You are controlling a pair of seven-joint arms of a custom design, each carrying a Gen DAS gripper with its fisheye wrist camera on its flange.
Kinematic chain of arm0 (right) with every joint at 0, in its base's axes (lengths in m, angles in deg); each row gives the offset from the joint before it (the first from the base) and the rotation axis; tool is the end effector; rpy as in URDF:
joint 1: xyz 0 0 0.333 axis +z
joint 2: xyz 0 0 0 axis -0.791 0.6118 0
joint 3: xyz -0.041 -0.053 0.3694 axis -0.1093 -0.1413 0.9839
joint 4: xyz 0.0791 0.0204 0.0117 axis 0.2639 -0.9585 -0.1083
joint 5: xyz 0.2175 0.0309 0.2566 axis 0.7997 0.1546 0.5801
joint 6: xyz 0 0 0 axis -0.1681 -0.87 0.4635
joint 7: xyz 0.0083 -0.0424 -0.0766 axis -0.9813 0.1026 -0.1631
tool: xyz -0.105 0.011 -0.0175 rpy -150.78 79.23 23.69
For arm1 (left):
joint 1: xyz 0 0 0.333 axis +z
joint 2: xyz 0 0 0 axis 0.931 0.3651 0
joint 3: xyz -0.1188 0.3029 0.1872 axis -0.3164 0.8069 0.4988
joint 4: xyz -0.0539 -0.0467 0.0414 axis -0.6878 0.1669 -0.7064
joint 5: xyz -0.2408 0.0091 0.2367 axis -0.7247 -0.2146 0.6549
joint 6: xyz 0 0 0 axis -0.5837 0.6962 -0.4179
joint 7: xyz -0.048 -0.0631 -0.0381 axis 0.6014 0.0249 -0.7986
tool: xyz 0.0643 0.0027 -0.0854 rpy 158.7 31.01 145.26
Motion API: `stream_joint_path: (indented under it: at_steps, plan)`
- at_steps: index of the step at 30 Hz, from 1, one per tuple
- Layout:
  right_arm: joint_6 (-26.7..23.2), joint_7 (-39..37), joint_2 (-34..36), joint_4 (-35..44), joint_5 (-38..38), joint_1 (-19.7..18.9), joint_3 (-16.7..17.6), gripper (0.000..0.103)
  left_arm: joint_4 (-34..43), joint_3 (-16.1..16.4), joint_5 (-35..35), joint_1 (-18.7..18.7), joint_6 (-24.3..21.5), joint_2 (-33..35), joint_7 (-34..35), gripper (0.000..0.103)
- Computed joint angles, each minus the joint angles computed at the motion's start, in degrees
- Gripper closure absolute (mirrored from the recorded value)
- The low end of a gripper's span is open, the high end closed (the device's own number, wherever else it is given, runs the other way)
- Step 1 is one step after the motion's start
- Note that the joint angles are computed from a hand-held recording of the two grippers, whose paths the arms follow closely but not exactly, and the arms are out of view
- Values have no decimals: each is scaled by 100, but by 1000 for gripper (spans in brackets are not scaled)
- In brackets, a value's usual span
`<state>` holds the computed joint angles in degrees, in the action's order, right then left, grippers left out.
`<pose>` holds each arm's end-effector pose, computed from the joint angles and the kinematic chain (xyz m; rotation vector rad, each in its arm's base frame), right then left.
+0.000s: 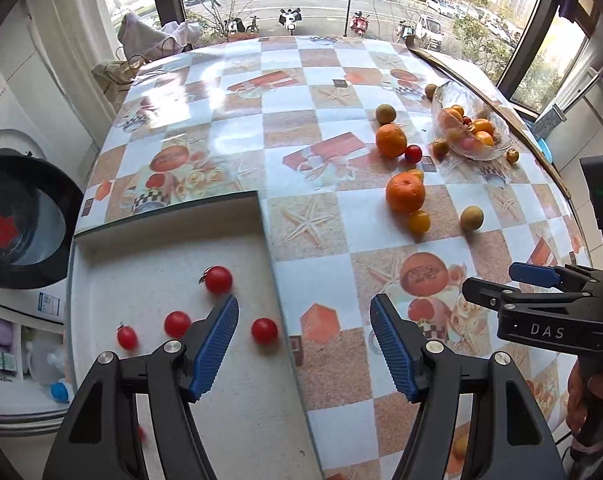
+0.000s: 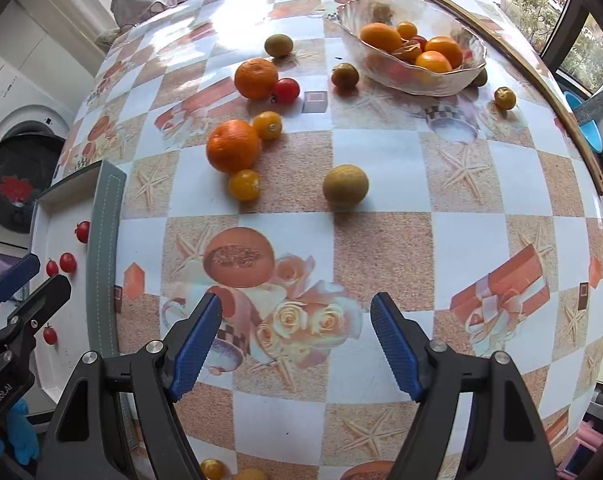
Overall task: Organize fruits
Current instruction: 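Withdraw both open grippers from the tray back over the table, then grasp a yellow round fruit with the right gripper while the left grasps a yellow cherry tomato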
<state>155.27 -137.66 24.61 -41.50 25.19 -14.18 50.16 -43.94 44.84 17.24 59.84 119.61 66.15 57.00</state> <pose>0.3969 0.4502 0.5015 -1.2452 2.6511 -0.1645 0.5371 -0.1796 0.5455 -1.0358 2.7952 -0.6007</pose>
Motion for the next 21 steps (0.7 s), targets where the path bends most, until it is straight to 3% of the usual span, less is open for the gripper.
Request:
stream_joint_path:
  at_steps: [6,21]
  plan:
    - [345,56,-235,-512,-142,-133,-70,45,-64,-137,94,-268,88,202,-165,33]
    - [1261,-376,-453,-1178,-375,-506,-172,64,-70,-219,300,-755,520,625,-632,33]
